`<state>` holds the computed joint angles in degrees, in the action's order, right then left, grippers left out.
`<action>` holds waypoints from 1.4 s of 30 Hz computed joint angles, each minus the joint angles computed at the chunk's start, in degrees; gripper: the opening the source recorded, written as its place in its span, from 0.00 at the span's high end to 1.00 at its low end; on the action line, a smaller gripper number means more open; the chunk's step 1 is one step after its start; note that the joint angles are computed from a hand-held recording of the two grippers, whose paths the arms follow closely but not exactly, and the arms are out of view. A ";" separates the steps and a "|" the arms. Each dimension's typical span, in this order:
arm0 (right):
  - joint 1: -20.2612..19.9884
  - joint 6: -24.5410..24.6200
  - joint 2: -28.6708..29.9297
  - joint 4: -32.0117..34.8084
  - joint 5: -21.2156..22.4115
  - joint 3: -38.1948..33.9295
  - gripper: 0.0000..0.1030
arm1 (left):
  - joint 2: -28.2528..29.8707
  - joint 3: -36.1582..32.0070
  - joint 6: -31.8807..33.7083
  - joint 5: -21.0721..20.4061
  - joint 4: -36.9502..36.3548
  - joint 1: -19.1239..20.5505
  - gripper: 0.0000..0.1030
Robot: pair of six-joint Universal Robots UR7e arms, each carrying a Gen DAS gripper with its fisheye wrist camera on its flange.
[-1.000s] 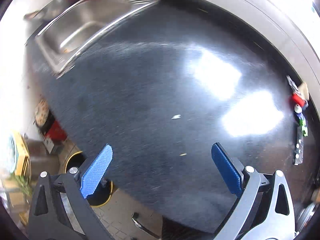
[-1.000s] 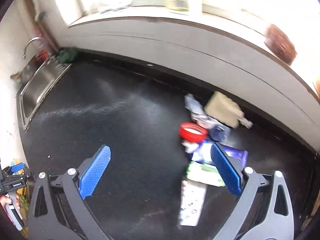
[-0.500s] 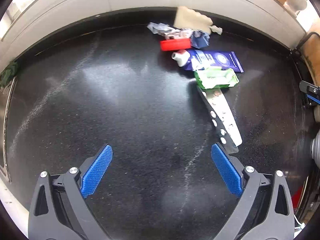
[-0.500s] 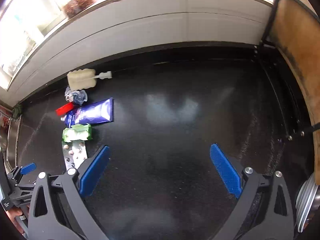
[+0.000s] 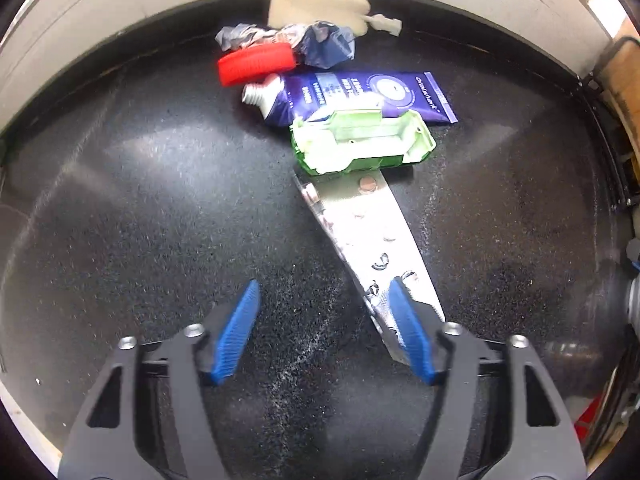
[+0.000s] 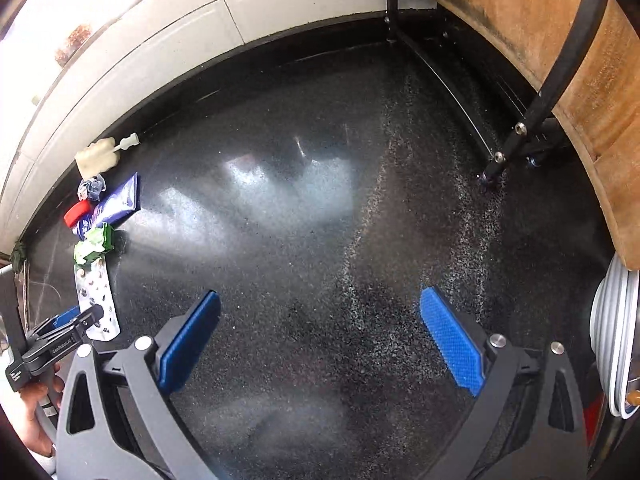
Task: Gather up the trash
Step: 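Grasp the white pill blister pack with the left tool while the right tool grasps the green plastic tray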
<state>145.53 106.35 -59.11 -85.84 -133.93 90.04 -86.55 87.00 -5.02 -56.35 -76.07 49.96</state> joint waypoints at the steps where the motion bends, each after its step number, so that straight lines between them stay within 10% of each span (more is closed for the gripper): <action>1: 0.10 -0.18 0.06 0.03 -0.08 -0.06 0.06 | -0.31 0.55 1.17 0.59 -0.81 -0.22 0.58; 5: -0.06 -2.36 0.63 -1.56 -0.24 -0.28 0.06 | -0.13 -0.10 2.13 1.79 -1.89 0.53 0.88; 20: -3.38 -20.11 8.02 -11.53 0.23 -6.15 0.06 | -0.11 -11.15 -2.45 4.41 6.19 6.25 0.91; 34: -8.23 -56.19 28.29 -20.55 6.97 -28.21 0.06 | -0.05 -19.94 -7.56 9.82 11.75 11.97 0.91; 42: -10.28 -68.96 37.89 -19.22 8.23 -41.74 0.06 | 0.30 -22.72 -7.61 12.19 14.29 15.29 0.91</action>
